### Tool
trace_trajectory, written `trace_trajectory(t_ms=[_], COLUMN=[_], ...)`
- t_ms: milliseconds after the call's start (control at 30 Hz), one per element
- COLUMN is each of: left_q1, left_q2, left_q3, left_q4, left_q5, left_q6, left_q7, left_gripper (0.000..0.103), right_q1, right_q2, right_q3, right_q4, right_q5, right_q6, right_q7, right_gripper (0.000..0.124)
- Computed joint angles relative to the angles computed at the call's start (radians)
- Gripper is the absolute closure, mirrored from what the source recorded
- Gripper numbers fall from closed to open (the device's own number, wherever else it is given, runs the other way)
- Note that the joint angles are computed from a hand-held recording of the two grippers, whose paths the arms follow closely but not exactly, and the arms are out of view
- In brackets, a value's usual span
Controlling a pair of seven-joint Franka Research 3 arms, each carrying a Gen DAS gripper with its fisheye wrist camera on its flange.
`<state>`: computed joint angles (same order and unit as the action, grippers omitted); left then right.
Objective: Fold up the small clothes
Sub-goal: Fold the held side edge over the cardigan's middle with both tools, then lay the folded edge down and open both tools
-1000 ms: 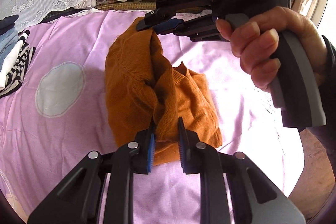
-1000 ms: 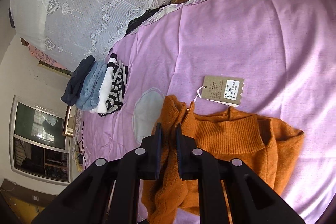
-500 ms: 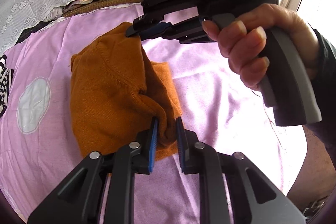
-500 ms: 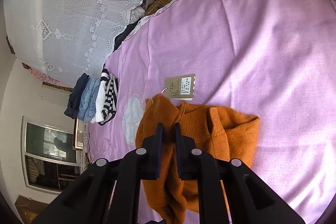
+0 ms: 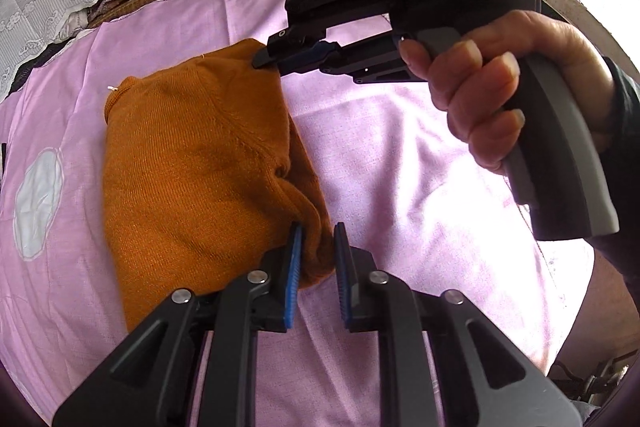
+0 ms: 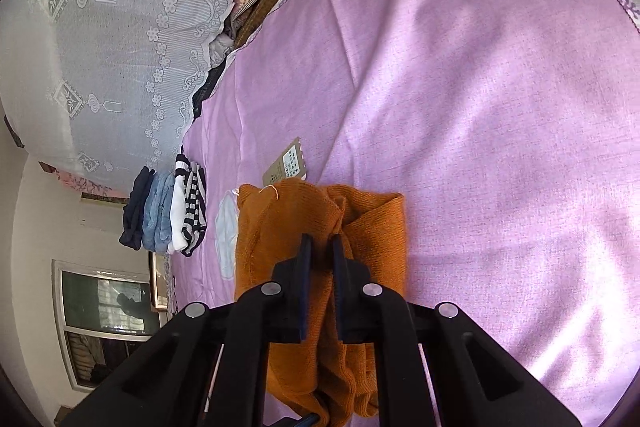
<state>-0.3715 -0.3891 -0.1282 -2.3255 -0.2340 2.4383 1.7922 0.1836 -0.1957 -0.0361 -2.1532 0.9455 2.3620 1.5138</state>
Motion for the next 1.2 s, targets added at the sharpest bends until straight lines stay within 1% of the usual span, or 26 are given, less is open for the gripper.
trace_trajectory(t_ms=[200, 333, 433, 533, 567, 633, 667, 733, 767, 800, 867, 933, 1000, 1067, 1100, 1200], left_q1=[0.002, -0.001, 0.0, 0.007, 0.011, 0.027, 0.041, 0.061, 0.073, 0.082, 0.098, 0.102, 0.101, 0.101, 0.101, 0.11], left_q2=[0.029, 0.023, -0.004, -0.041, -0.056, -0.069, -0.06, -0.03, -0.004, 0.013, 0.032, 0.026, 0.017, 0.015, 0.017, 0.039], left_q3=[-0.013, 0.004, 0.02, 0.033, 0.033, 0.029, 0.025, 0.024, 0.024, 0.026, 0.022, 0.022, 0.023, 0.028, 0.031, 0.033], left_q4=[0.0, 0.012, 0.009, -0.002, -0.01, -0.013, -0.007, 0.014, 0.034, 0.044, 0.052, 0.045, 0.038, 0.038, 0.042, 0.064], left_q5=[0.014, -0.022, -0.055, -0.079, -0.08, -0.064, -0.045, -0.02, -0.007, 0.003, 0.027, 0.031, 0.03, 0.022, 0.018, 0.02], left_q6=[-0.019, -0.043, -0.062, -0.051, -0.041, -0.029, -0.02, -0.026, -0.035, -0.039, -0.04, -0.037, -0.028, -0.016, -0.012, -0.006], left_q7=[-0.001, 0.023, 0.048, 0.059, 0.053, 0.022, -0.002, -0.045, -0.069, -0.079, -0.095, -0.099, -0.1, -0.104, -0.106, -0.123], left_gripper=[0.088, 0.088, 0.088, 0.088, 0.088, 0.084, 0.083, 0.083, 0.083, 0.083, 0.083, 0.083, 0.083, 0.083, 0.083, 0.083], right_q1=[-0.006, -0.008, -0.01, -0.011, -0.011, -0.011, -0.011, -0.011, -0.013, -0.015, -0.019, -0.023, -0.023, -0.005, 0.011, 0.052], right_q2=[0.004, 0.015, 0.017, 0.014, 0.012, 0.009, 0.008, 0.005, 0.004, 0.0, -0.013, -0.039, -0.07, -0.09, -0.091, -0.056], right_q3=[-0.004, -0.004, -0.003, -0.002, -0.001, -0.001, -0.001, -0.002, -0.002, -0.001, -0.002, 0.002, 0.013, 0.013, 0.008, 0.004], right_q4=[-0.038, -0.047, -0.051, -0.055, -0.056, -0.059, -0.06, -0.059, -0.059, -0.058, -0.061, -0.069, -0.075, -0.068, -0.055, 0.007], right_q5=[0.007, 0.018, 0.031, 0.029, 0.028, 0.026, 0.025, 0.017, 0.008, -0.007, -0.028, -0.055, -0.101, -0.109, -0.094, -0.056], right_q6=[0.004, 0.006, 0.009, 0.012, 0.014, 0.016, 0.015, 0.01, 0.009, 0.008, 0.01, 0.033, 0.08, 0.116, 0.12, 0.093], right_q7=[0.009, 0.013, 0.013, 0.014, 0.015, 0.019, 0.019, 0.021, 0.026, 0.035, 0.043, 0.056, 0.068, 0.037, 0.009, -0.067], right_gripper=[0.114, 0.114, 0.114, 0.114, 0.114, 0.113, 0.113, 0.112, 0.11, 0.104, 0.103, 0.103, 0.103, 0.105, 0.106, 0.108])
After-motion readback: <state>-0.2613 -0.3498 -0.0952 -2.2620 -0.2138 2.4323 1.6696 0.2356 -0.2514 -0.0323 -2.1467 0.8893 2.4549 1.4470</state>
